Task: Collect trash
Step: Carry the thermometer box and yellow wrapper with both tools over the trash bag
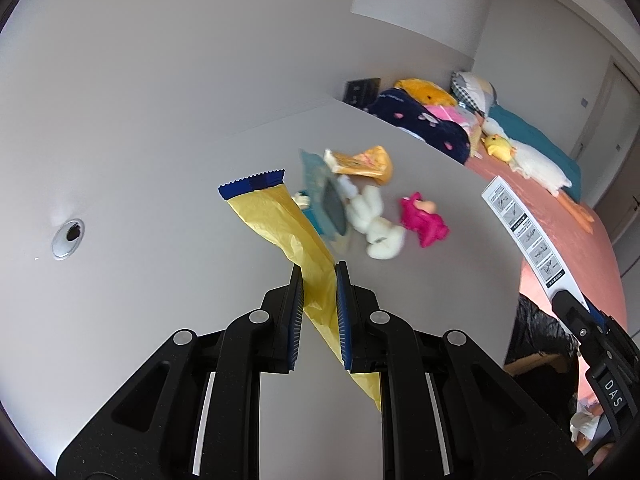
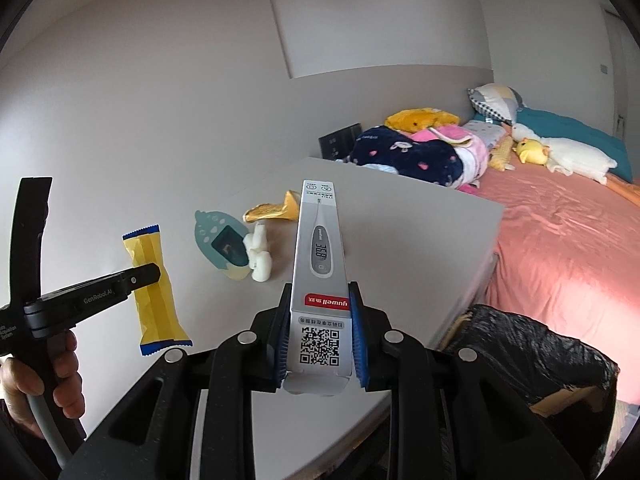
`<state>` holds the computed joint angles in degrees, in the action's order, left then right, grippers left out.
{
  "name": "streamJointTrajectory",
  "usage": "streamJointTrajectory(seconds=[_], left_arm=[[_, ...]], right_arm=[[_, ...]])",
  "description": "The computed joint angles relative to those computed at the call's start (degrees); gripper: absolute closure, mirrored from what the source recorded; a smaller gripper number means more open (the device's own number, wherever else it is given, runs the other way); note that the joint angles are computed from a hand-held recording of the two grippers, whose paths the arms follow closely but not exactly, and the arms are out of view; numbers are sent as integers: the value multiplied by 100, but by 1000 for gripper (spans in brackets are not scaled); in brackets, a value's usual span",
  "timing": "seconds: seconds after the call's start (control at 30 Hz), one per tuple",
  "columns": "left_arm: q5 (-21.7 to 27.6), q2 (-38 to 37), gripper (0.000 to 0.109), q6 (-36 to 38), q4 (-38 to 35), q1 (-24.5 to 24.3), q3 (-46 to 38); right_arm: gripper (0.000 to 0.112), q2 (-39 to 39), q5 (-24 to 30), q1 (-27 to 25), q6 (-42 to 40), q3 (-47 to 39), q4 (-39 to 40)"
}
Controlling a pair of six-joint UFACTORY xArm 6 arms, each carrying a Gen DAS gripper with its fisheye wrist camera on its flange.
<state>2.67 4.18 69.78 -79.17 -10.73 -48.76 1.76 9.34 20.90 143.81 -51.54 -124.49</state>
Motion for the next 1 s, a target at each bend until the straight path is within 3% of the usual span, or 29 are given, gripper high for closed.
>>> streamJointTrajectory(seconds=[0.4,1.0], left_arm=[[-52,-99,94,73,-90,-664,91],[-93,-216,94,-425,621,-1572,278]], right_arm=[[85,-963,264,-269,152,1019,-1],[85,-2316,380,-885,69,2268,228]])
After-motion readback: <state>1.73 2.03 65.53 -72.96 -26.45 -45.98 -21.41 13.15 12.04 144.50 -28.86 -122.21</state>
